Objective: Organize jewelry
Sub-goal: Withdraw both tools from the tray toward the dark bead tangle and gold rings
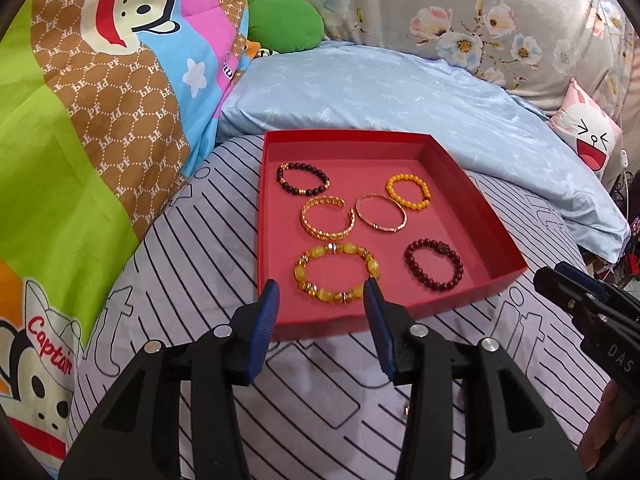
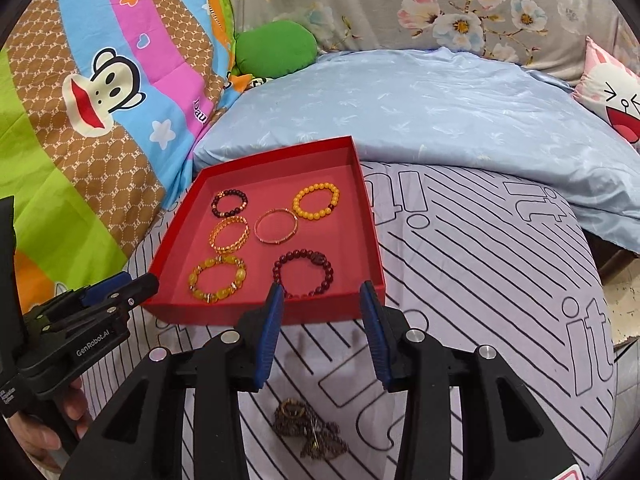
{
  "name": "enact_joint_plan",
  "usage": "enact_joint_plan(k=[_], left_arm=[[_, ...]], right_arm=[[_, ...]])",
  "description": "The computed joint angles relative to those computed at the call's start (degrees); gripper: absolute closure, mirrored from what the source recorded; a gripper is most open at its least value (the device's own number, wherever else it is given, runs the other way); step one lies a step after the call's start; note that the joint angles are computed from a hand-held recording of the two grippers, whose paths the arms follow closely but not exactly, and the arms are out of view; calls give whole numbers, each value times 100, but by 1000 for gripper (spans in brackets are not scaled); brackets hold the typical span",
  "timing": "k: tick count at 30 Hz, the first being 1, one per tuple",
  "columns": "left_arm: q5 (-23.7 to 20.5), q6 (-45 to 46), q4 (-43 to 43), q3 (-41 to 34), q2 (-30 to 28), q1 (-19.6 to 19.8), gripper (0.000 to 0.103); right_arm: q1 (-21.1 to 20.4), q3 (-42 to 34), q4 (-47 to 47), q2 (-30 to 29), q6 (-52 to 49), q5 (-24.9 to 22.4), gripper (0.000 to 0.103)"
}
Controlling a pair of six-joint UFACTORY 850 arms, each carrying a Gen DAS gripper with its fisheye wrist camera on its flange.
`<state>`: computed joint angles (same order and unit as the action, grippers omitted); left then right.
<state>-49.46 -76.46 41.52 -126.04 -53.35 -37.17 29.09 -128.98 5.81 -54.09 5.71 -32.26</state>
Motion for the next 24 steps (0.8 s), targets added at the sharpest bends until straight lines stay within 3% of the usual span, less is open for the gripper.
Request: enact_joint_plan(k=[11, 24], left_arm=[[157, -384, -28, 844, 417, -243, 61], [562, -444, -485, 1521, 639, -493, 61]], right_arm=[[45, 1963, 196, 1062, -339, 513, 64], [45, 2991, 634, 1505, -645, 591, 65]])
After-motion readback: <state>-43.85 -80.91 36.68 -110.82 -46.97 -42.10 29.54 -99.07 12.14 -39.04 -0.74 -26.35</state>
